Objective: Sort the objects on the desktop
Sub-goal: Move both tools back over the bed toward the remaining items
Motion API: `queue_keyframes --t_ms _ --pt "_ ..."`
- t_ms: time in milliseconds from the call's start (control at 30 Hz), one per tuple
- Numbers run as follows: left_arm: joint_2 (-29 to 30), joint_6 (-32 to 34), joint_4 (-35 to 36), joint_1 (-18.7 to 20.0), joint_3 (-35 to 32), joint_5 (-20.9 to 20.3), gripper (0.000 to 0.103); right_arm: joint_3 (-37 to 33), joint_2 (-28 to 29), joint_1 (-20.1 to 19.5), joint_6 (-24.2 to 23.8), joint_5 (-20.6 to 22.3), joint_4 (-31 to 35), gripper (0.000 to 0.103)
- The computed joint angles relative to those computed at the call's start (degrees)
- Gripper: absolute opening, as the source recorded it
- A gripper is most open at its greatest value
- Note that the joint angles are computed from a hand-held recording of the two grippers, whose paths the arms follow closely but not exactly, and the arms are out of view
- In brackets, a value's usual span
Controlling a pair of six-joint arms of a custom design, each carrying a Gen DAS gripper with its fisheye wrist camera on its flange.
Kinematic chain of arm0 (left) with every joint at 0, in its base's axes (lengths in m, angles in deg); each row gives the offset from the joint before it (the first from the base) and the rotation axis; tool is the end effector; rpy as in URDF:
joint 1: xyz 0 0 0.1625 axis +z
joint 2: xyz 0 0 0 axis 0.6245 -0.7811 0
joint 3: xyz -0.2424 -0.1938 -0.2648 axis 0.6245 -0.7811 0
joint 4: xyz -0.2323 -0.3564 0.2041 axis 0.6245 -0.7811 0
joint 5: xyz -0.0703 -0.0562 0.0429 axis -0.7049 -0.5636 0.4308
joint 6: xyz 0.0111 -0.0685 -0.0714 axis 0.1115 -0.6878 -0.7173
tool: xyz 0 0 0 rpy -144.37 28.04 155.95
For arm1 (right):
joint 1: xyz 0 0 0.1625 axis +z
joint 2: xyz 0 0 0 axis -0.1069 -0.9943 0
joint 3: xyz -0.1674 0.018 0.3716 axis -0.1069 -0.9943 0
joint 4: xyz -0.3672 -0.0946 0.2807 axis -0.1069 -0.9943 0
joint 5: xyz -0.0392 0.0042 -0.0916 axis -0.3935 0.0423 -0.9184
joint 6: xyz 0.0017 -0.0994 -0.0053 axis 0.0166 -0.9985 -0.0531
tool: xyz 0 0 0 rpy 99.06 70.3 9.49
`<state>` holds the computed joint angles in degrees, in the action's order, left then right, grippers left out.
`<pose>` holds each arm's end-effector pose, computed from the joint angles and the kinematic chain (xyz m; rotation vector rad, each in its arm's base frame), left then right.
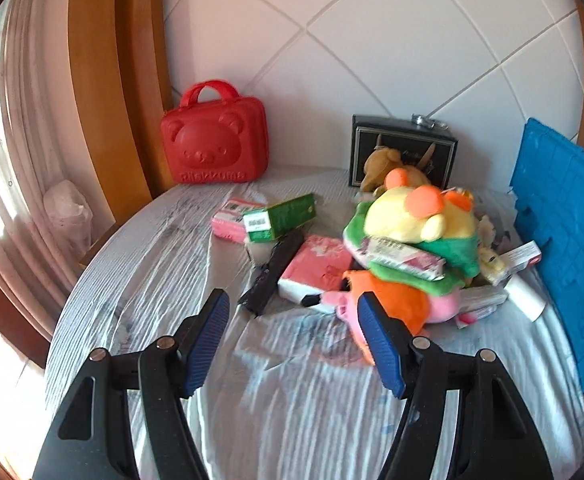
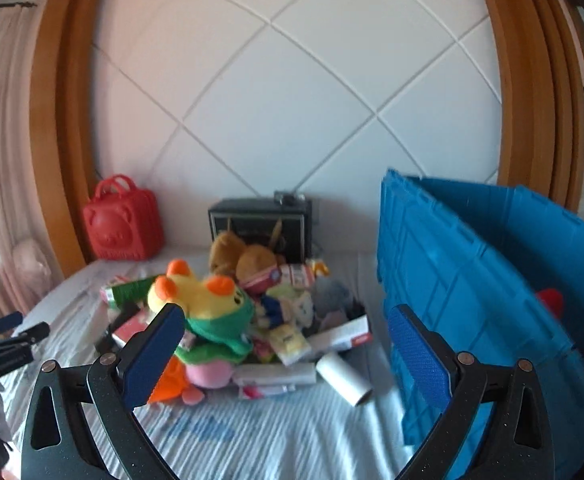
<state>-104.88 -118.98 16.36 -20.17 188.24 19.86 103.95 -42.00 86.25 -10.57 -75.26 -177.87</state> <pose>-0.3115 -0.3329 0.0421 -0.1952 1.8579 -1.1531 0.0693 -0.4497 0.3810 1.1071 -2.3050 1.0593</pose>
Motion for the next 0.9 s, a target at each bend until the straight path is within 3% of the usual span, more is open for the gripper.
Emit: queue_keyframes --t_ms 133,200,333,600,900 --pt "-7.80 7.98 -8.61 4.38 8.61 -1.18 0.066 -0.07 6.21 1.26 2.71 -11.05 -2.26 0.103" --pt "-11.01 15.77 -15.84 7.71 11.85 -0.73 0.066 -1.02 10.11 1.72 3.83 -16.95 -3.51 0.103" --pt "-13.06 27.75 -26.87 13.67 14.28 1.42 0.066 -3.29 15.95 1.83 3.96 -24.57 -5.48 0.103" --pt "-8.93 49.36 -44.36 27.17 11.02 4.31 0.066 -11.65 26.50 1.46 0.82 -32.29 -4.05 0.103" --pt "-3.55 66.41 -55.79 34.84 6.43 3.44 0.066 -22.84 40.57 2.71 -2.77 -38.19 -5.61 0.103"
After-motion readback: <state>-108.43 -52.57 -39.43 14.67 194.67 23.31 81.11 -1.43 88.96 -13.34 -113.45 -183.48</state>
